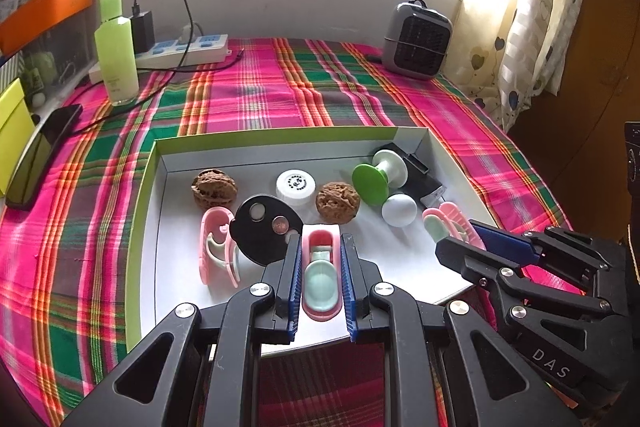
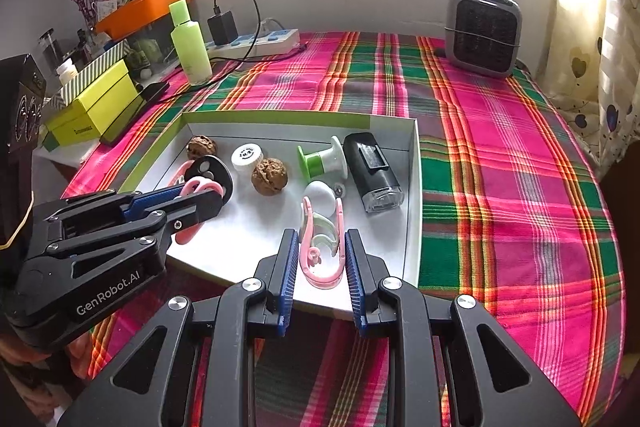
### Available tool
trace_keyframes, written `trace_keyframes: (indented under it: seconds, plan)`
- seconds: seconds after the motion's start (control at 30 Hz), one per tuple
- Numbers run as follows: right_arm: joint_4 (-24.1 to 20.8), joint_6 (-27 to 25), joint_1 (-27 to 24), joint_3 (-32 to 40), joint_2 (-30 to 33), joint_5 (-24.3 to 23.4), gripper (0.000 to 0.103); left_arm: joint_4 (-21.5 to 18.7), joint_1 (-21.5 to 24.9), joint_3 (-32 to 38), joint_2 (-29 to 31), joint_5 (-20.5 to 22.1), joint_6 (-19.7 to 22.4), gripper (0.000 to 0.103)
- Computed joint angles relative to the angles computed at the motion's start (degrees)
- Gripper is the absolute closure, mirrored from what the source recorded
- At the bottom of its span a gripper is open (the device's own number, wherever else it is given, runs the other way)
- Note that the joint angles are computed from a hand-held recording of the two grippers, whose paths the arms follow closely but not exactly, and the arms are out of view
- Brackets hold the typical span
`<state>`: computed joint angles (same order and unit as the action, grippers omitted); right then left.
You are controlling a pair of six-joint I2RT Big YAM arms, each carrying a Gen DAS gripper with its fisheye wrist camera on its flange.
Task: Organize objects
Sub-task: 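Carry the pink hook clip and pink-mint clip over the box with both grippers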
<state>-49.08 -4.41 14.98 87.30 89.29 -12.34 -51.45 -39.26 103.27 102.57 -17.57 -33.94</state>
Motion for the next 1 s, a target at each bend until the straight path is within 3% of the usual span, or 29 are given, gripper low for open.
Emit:
trace_keyframes:
  seconds: [0.4,1.0]
  plan:
    - [-3.55,-0.89,0.05,2.89,3.11,-0.33,0.078,-1.5,0.45,1.51,1.88,1.3,-0.35,0.087]
    - [-5.19,-2.58,0.22,4.33,4.22,-0.02,0.078,-2.62,0.54,2.47,3.0,1.91,-0.91,0.087]
